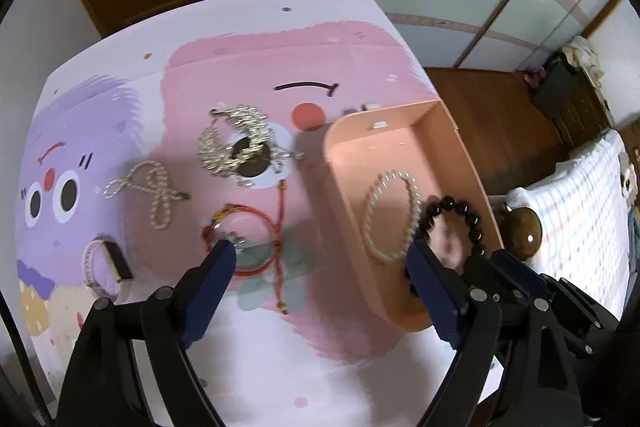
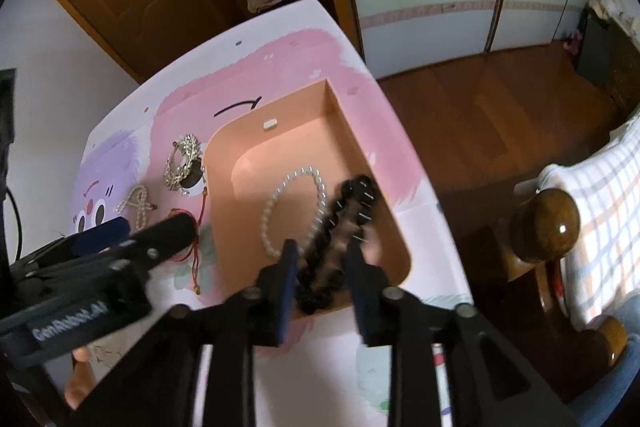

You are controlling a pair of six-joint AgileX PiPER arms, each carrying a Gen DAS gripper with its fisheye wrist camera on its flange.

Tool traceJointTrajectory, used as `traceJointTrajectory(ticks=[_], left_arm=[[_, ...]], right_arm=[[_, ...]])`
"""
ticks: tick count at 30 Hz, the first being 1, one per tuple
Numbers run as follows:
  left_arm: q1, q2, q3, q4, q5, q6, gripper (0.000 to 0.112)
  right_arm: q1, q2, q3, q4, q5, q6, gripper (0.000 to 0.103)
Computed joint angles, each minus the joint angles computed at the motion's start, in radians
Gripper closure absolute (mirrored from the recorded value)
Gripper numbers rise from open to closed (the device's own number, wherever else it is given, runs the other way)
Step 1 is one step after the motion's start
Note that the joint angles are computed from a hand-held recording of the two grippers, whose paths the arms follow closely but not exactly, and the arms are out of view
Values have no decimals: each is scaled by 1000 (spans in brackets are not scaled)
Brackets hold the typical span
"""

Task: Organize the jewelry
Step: 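Carry both bracelets into the pink tray and open both tools, then withdraw both tools from the tray back over the table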

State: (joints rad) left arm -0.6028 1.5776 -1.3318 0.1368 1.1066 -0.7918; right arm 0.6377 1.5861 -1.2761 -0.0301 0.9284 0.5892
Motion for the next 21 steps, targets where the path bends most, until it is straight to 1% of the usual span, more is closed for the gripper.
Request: traceJointTrajectory(ticks=[11, 21], left_arm=[[-27, -110, 87, 76, 20, -63, 26], [-51, -232, 162, 145, 69, -135, 26]], right_arm=[[54, 11, -11, 2, 8, 22, 71], [146, -10, -46, -49, 38, 69, 71]])
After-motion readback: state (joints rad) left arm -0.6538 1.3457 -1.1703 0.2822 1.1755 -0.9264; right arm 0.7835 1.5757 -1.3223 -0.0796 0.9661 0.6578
